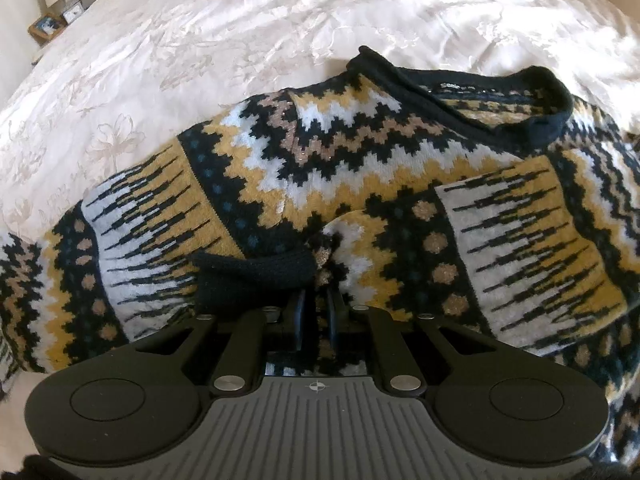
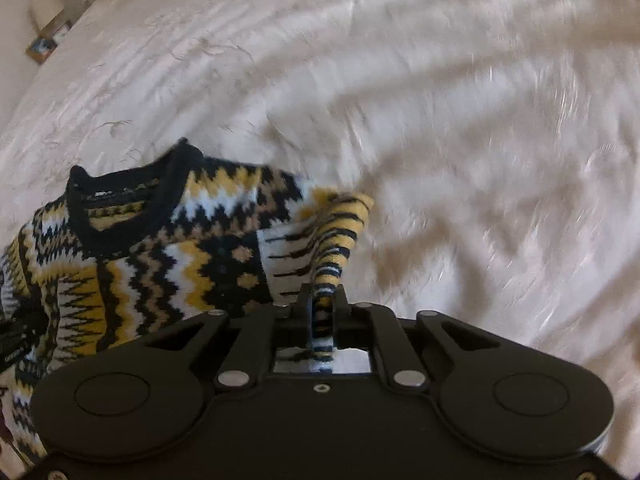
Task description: Fold small clothes
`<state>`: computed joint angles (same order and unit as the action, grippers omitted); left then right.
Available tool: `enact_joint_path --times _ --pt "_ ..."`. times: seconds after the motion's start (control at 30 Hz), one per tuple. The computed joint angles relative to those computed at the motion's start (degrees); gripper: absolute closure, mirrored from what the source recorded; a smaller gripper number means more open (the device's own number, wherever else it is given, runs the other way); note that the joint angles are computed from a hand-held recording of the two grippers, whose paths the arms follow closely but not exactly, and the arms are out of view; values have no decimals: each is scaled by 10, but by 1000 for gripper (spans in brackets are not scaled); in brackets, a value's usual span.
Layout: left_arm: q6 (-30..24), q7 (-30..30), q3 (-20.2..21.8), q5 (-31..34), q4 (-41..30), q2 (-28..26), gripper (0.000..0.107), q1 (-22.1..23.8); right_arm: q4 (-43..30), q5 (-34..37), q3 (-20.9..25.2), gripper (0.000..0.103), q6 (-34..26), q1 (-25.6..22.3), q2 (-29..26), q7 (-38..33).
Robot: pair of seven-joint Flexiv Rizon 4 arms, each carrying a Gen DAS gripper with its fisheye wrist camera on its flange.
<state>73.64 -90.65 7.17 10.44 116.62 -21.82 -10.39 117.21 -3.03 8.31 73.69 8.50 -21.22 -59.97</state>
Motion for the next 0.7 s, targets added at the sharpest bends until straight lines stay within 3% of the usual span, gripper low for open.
enact_joint_path --times 0.1,0.17,0.2,0.33,0.4,0.5,0.7 --pt "-7 6 -5 -6 -1 2 95 4 60 -23 -42 69 87 30 29 64" --pt "-5 12 -9 -11 1 2 95 8 93 -14 -32 68 109 19 58 78" --pt "-4 14 -10 -11 2 1 95 9 102 12 -3 68 113 -3 70 65" --pt "-1 17 -8 -10 2 1 95 7 123 145 97 68 77 -65 118 -37" --pt "-10 19 -12 -21 2 6 95 10 126 214 123 68 42 -73 141 -89" --pt "-29 15 -27 -57 9 29 95 22 134 255 124 68 43 -48 141 -108" --pt "3 35 -51 -94 66 98 95 30 133 278 98 68 55 3 117 -118"
